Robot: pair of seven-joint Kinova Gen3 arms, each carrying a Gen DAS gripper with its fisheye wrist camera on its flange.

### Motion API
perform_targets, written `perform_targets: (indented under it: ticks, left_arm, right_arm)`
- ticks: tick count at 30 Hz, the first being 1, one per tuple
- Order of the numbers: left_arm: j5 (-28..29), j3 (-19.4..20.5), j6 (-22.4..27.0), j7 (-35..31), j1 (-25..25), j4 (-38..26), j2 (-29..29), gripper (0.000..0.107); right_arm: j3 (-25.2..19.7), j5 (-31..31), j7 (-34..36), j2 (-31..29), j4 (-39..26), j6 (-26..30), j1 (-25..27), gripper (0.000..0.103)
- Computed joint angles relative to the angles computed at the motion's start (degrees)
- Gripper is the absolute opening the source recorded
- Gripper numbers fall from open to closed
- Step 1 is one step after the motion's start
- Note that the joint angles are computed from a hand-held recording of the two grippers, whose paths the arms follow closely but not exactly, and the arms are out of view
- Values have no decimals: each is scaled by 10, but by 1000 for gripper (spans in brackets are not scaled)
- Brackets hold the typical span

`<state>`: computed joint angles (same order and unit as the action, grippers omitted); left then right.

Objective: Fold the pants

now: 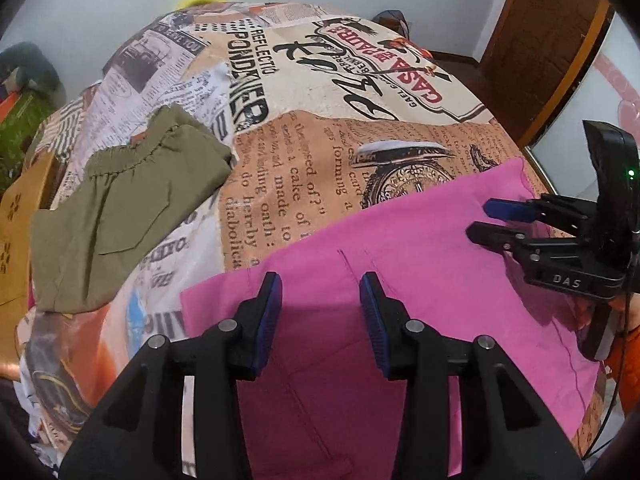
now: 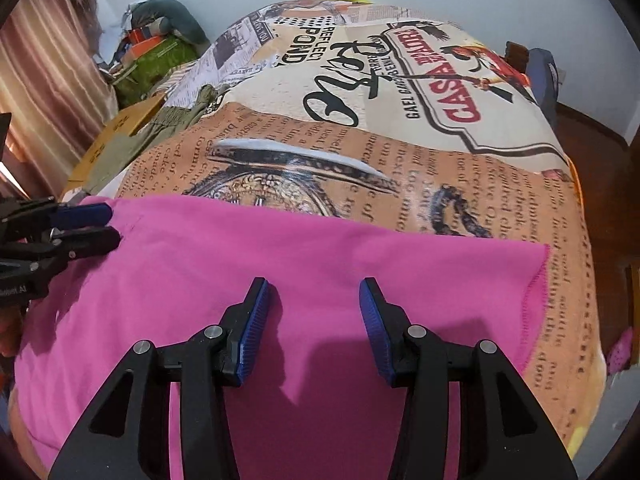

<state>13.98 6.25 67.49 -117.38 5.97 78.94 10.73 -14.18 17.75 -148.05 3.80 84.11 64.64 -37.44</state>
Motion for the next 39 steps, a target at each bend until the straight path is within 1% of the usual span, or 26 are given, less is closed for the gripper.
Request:
perform_targets:
  ticks: [2,4,5,7,9,13,16,17,18,19,20,22,23,28,32,34,37,39]
  left_arm:
    - [2,-4,-8,-5,-6,9,-22,41]
    - [6,-9,-15,-19,-13,18,-43,41]
    - [9,-12,-17,-29,-18,24,-57,42]
    - [25,-21,-12,-47,-29,32,-81,44]
    - [45,-33,-4,-63,-40,40,-106,53]
    - [71,-59,1,-84,-55,61,-153,59]
    - [96,-83,22,-102,-64,70,-179,65]
    - [105,-91,29,-107,-66,74,-188,68]
    - [113,-100,38,-111,-69,77,-196,73]
    - [119,-106,46,-113,-72,80,-202,76]
    - [124,-112,51,-116,-74,85,-209,80]
    - [133,-124,54,-125,-77,102,-224,83]
    - [132,-127,57,-126,-78,107,-227,84]
    - [143,-150,102,-134,-90,134,-230,84]
    - [153,-160,127,-137,-103,160,-233,84]
    - [159,-163,139,-139,-108,173,-236,84]
    - [172,-169,166,-139,-117,187,-232,84]
    - [186,-173,191,-131,-125,190,-220,84]
  right_arm:
    - [-5,30,-25,-7,-11,38,-19,43]
    - [-15,45,-34,-17,-15,55,-24,43]
    - [-23,57,-44,-25,-20,71,-32,43]
    - [-35,78,-56,-35,-27,92,-40,43]
    - [-52,102,-77,-47,-37,111,-50,43]
    - [-89,148,-124,-61,-57,138,-69,43]
    - [-115,186,-153,-56,-77,164,-92,46]
    - [-123,201,-162,-52,-84,176,-103,48]
    - [-132,220,-172,-47,-92,192,-118,49]
    - [-138,236,-180,-40,-99,205,-133,50]
    - [-136,244,-184,-37,-101,208,-144,50]
    - [-137,260,-207,-31,-101,211,-170,50]
    - [-135,263,-217,-29,-98,208,-180,50]
    - [-121,257,-243,-10,-91,196,-215,50]
    - [-105,238,-250,4,-87,186,-231,50]
    - [-101,239,-249,10,-90,198,-243,50]
    - [-92,239,-255,13,-83,200,-254,50]
    - [-86,231,-265,8,-72,188,-251,50]
